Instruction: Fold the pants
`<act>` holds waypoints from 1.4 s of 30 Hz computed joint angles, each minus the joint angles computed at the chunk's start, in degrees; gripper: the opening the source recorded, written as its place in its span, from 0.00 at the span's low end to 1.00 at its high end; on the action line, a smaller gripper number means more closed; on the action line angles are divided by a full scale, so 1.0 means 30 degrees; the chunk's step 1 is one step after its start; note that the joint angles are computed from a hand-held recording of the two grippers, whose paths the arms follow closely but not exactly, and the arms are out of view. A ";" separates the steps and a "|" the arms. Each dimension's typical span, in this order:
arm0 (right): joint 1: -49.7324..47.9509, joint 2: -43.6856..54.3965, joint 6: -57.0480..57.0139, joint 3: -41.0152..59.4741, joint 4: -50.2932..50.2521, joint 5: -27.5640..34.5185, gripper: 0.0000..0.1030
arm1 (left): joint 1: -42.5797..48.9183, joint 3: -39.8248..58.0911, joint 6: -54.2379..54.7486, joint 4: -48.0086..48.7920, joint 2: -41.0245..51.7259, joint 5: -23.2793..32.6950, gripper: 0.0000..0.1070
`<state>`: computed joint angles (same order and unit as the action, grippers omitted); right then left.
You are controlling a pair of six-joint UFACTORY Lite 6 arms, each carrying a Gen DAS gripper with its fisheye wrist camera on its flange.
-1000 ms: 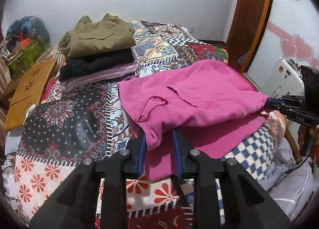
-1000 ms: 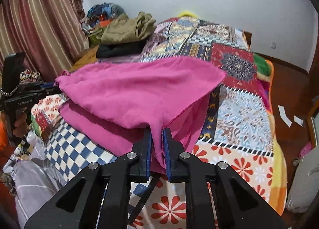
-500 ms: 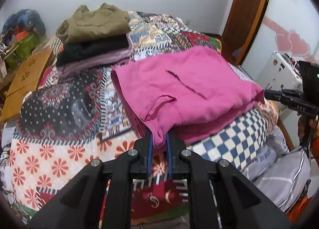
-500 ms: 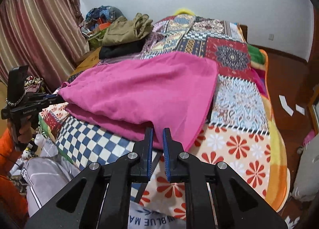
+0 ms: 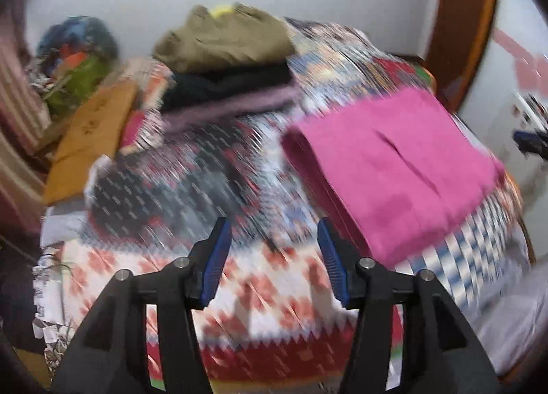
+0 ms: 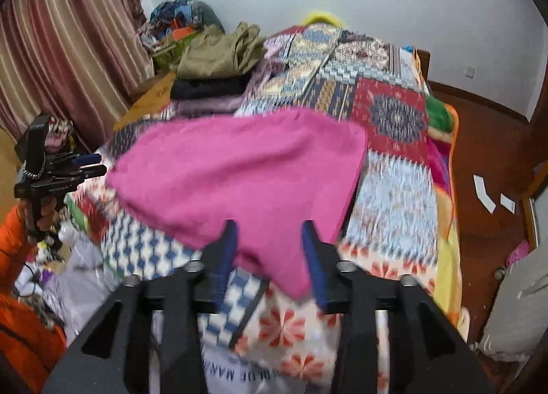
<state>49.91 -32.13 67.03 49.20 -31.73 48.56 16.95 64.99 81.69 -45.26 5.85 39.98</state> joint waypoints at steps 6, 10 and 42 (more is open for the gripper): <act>-0.7640 0.4810 -1.0645 0.3217 0.7489 -0.5574 0.44 | -0.3376 0.5555 -0.5169 0.1296 0.4216 -0.2258 0.57; -1.1130 1.0041 -1.8640 0.6782 1.4317 -0.6828 0.44 | -0.5824 0.8327 -0.7592 0.2820 0.7366 -0.2997 0.57; -1.5437 1.7547 -2.9505 1.1034 2.4618 0.0183 0.47 | -0.7020 0.9601 -0.5562 0.2873 0.9914 -0.2485 0.67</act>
<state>3.60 20.51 -21.49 82.30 42.12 49.11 -4.11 93.79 65.00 -36.64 35.59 32.52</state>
